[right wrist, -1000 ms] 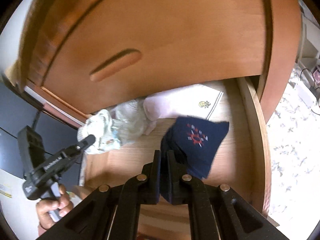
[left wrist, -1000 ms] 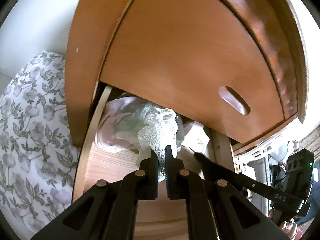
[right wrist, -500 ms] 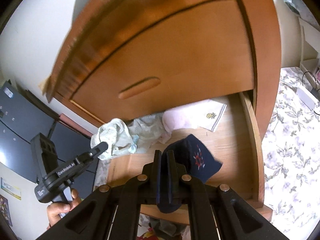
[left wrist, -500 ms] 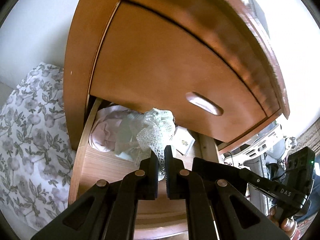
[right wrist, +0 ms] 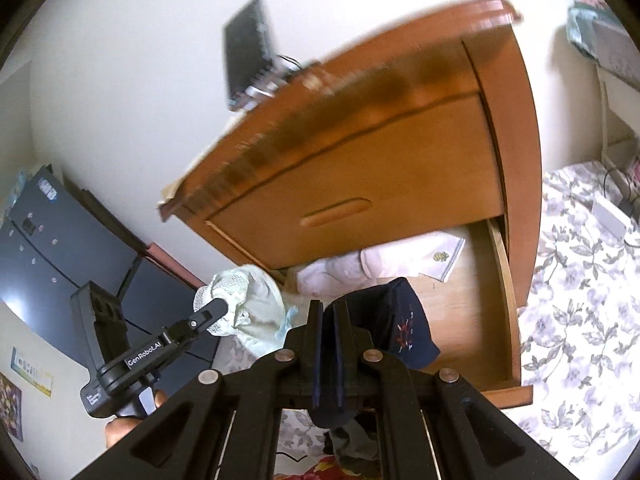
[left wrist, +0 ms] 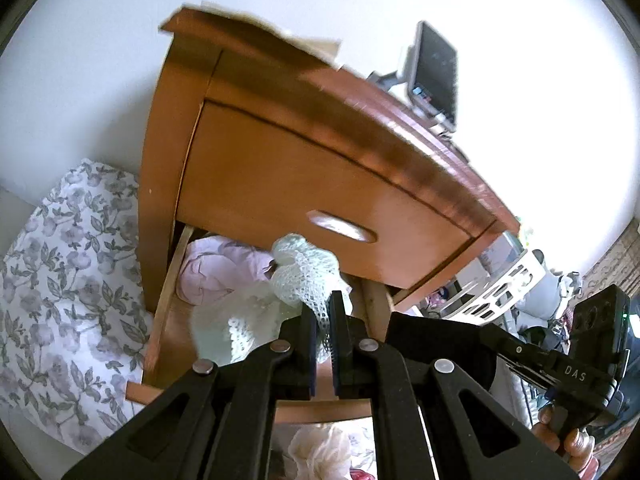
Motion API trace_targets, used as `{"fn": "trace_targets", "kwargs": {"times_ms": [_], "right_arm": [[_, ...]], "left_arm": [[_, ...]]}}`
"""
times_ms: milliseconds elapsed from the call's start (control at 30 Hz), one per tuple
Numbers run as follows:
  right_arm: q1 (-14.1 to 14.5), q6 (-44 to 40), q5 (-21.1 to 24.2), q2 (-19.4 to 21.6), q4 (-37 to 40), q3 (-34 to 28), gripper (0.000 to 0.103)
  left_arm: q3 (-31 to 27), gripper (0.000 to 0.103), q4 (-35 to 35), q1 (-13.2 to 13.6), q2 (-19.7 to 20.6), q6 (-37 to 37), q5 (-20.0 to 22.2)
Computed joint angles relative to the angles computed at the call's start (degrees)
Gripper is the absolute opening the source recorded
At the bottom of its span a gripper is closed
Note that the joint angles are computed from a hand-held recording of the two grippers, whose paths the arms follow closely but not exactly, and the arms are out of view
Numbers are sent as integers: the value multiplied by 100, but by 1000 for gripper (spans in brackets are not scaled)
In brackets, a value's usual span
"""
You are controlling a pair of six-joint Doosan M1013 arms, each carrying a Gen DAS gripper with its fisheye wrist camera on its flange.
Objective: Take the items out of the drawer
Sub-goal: 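Lift the lace and navy cloths up out of the drawer with both grippers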
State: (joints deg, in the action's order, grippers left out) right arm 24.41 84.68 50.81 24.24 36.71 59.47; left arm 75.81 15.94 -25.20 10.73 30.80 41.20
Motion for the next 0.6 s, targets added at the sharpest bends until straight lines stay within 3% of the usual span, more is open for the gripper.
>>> {"fn": "trace_targets", "kwargs": {"times_ms": [600], "right_arm": [[95,-470,-537,-1010,163,866,5]], "left_arm": [[161,5,1613,-754,-695,-952,28]]}}
